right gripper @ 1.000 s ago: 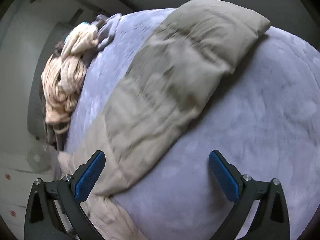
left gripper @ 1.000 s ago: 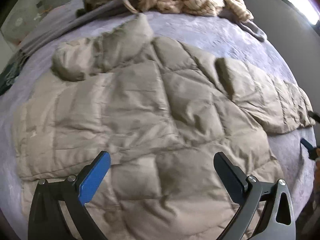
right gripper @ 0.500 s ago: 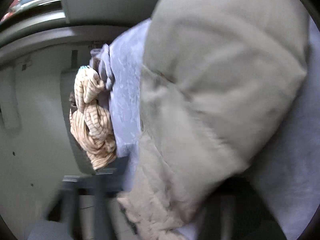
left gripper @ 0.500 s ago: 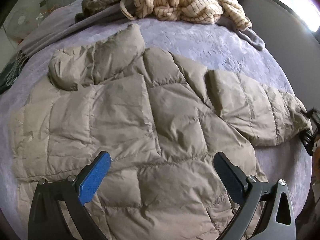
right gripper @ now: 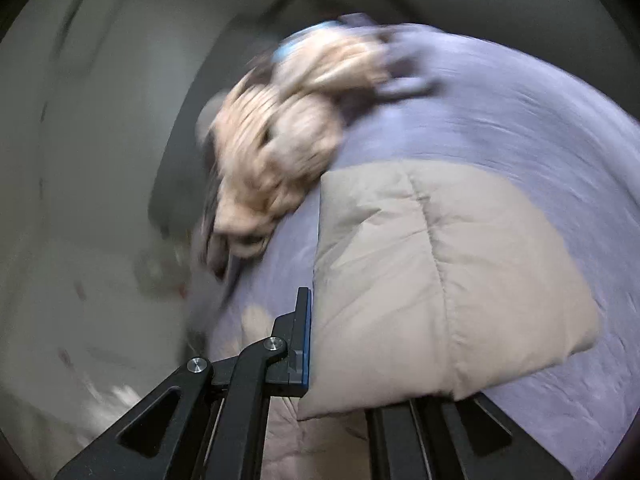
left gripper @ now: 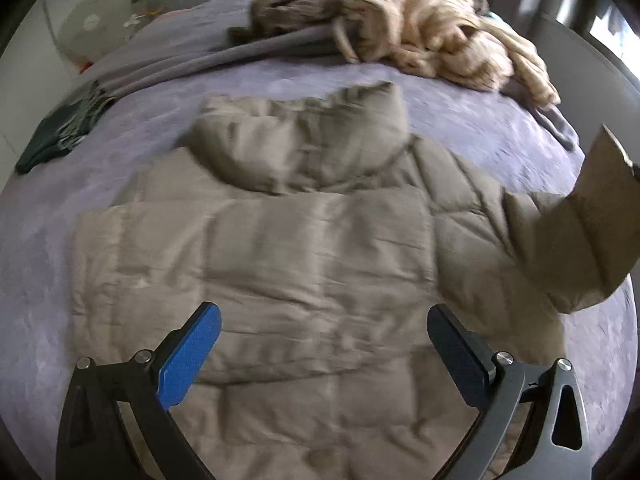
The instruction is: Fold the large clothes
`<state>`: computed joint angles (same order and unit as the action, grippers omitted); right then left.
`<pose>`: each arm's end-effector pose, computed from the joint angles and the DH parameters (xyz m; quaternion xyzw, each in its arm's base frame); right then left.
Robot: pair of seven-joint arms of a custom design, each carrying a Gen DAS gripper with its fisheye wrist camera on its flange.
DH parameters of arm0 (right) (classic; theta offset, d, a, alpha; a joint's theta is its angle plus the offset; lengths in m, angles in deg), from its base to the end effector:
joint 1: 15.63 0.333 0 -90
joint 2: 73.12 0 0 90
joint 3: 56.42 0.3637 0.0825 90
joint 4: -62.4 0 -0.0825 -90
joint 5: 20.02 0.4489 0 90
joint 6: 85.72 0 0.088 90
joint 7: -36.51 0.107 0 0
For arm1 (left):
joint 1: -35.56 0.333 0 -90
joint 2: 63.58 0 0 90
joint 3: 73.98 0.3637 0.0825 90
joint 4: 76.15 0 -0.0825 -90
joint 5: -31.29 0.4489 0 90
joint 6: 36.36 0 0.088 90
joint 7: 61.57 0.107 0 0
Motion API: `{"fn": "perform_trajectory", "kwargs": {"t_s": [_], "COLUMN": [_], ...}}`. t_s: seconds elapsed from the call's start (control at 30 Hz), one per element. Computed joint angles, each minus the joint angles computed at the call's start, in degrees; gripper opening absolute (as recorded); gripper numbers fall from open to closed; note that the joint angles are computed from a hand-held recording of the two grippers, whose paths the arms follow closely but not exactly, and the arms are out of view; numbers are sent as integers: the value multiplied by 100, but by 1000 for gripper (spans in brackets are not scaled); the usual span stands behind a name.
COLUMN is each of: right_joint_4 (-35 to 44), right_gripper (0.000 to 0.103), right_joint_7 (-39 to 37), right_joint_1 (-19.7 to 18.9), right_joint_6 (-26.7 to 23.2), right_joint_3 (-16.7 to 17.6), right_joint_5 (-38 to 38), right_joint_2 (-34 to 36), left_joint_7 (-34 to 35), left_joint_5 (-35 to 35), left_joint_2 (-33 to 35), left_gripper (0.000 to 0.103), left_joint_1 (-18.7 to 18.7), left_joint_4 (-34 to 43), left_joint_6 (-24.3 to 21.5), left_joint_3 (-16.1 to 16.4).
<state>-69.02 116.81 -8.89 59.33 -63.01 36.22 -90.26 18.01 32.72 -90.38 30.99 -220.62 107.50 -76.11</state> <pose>0.5436 -0.0119 0.5427 -0.4516 0.7759 0.0703 0.4349 0.4684 -0.0562 0.5021 -0.7051 0.6718 -0.1713 0.1489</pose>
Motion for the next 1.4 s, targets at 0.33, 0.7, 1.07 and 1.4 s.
{"fn": "perform_trajectory", "kwargs": {"t_s": [0.33,0.7,1.07,1.4], "right_joint_4": [950,631,-58,964], "right_gripper": [5,6,75,7], "right_joint_7": [-271,573,861,199], "right_joint_1": [989,1505,1246,1447], "right_joint_6": [96,-155,263,239], "right_joint_3": [1128,1378,809,1233], "right_joint_5": [-1874,-2851,-229,-1172], "right_joint_2": [1025,1511,665,1297], "left_joint_7": [0,603,1826,3600], "left_joint_5": [203,-399,-2131,-4776], "left_joint_2": [17,332,674,951], "left_gripper": [103,103,103,103], "left_joint_1": [677,699,247,330], "left_joint_4": [-161,-312,-4,419], "left_joint_6": [216,529,472,-754], "left_joint_3": [359,693,993,1767]}}
